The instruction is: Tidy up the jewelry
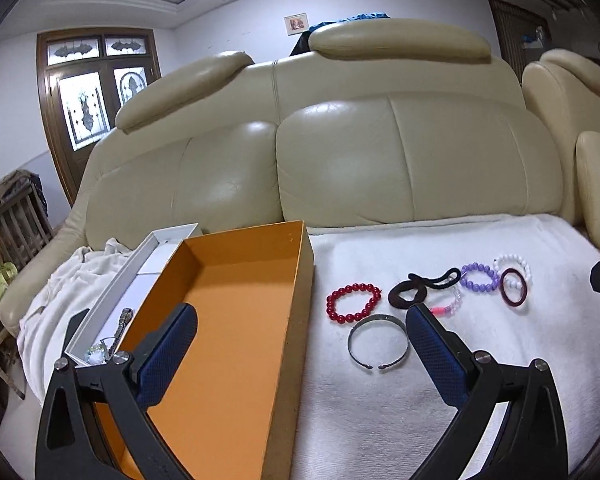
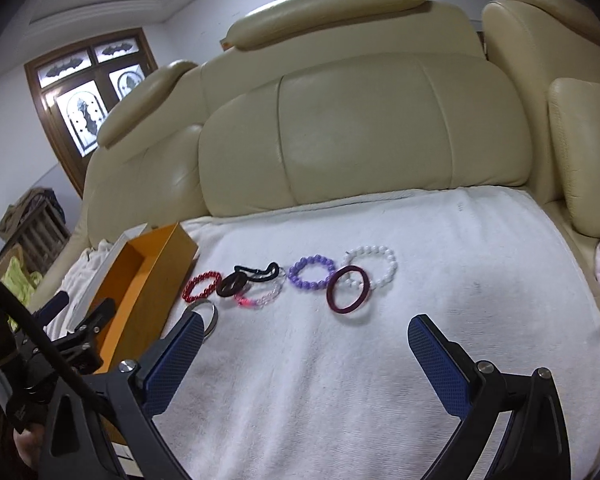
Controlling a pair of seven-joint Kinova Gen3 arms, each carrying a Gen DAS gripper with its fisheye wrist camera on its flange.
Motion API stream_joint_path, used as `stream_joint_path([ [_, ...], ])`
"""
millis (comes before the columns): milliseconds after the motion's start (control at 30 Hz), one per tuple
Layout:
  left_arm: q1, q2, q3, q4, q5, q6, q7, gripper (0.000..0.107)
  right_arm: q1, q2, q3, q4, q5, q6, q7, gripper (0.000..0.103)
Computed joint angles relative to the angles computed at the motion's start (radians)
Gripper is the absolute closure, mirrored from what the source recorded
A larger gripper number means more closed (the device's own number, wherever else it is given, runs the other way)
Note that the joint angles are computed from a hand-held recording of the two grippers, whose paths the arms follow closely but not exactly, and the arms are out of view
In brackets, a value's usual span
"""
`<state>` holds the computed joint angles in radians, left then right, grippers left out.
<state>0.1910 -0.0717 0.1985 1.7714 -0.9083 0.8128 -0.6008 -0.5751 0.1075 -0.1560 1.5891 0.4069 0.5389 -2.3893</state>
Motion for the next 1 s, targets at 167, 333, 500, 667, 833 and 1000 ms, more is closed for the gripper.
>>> stream_joint_path([
  [167, 0.011, 0.023, -0.006, -0.028, 0.03, 0.03, -0.021, 0.004, -0.019, 0.011, 0.0, -0.014, 0.015, 0.018, -0.007, 0.0],
  [333, 0.021, 0.034, -0.015, -0.045, 0.064, 0.032, -0.037, 0.004, -0.038, 0.01, 0.003, -0.016, 0.063, 0.026, -0.041, 0.0],
  [500, 0.036, 0.05, -0.022, -0.067, 0.09, 0.044, -0.055, 0.004, -0.043, 0.009, 0.005, -0.016, 0.094, 0.038, -0.073, 0.0],
  [667, 0.05, 0.061, -0.029, -0.076, 0.092, 0.054, -0.051, 0.004, -0.028, 0.004, 0.002, -0.012, 0.074, 0.037, -0.063, 0.0],
  [833, 0.068, 0.073, -0.031, -0.082, 0.075, 0.068, -0.052, 0.004, -0.015, -0.001, -0.001, -0.01, 0.059, 0.034, -0.053, 0.0],
  [1000, 0.078, 0.074, -0.036, -0.082, 0.062, 0.072, -0.049, 0.004, -0.009, 0.002, -0.002, -0.014, 0.041, 0.038, -0.041, 0.0],
])
